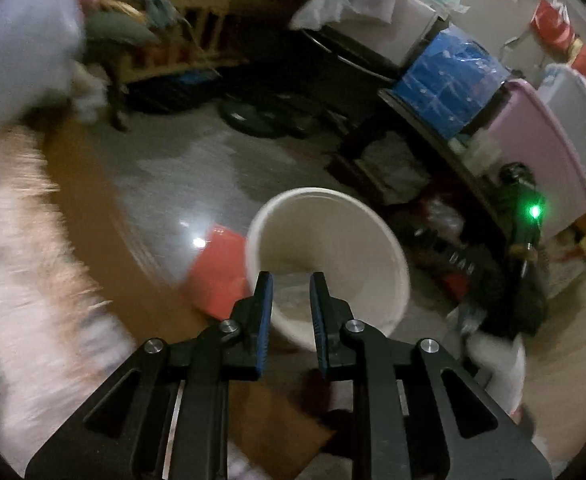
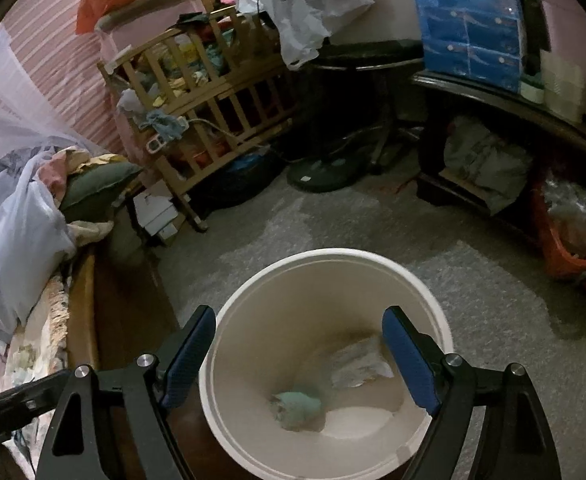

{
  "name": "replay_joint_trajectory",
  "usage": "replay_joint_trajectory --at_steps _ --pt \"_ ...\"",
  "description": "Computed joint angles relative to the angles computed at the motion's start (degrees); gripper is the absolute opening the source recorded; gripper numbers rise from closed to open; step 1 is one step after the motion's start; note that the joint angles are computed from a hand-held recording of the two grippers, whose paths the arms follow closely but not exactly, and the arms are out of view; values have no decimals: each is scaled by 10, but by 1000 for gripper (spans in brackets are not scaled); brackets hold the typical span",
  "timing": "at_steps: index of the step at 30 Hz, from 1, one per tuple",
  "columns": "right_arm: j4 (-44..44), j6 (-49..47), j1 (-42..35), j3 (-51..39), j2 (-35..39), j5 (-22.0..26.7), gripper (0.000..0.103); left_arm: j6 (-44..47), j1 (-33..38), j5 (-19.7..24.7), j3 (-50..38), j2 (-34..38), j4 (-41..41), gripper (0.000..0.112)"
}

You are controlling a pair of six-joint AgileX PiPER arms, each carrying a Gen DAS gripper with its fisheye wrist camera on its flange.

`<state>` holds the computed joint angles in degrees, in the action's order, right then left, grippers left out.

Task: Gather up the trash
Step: 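Withdraw both open tools from the bucket back toward the bed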

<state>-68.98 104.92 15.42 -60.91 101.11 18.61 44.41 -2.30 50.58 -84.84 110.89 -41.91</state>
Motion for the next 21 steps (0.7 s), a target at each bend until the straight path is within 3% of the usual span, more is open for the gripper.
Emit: replay_joint_trajectory --at_steps 5,9,11,15,17,21 --pt "-144 121 26 23 -9 -37 83 70 110 13 93 -84 7 17" --pt "-77 46 71 8 2 -19 83 153 228 29 133 -134 22 17" --pt "-16 10 102 -1 -3 12 83 207 292 44 137 -143 12 17" --pt "22 35 172 -2 -38 81 83 310 428 111 106 -119 -16 17" --pt "58 25 220 -17 -56 140 83 360 491 143 86 -99 -28 17" --pt "86 28 309 -57 -83 244 83 423 560 157 80 -87 -46 17"
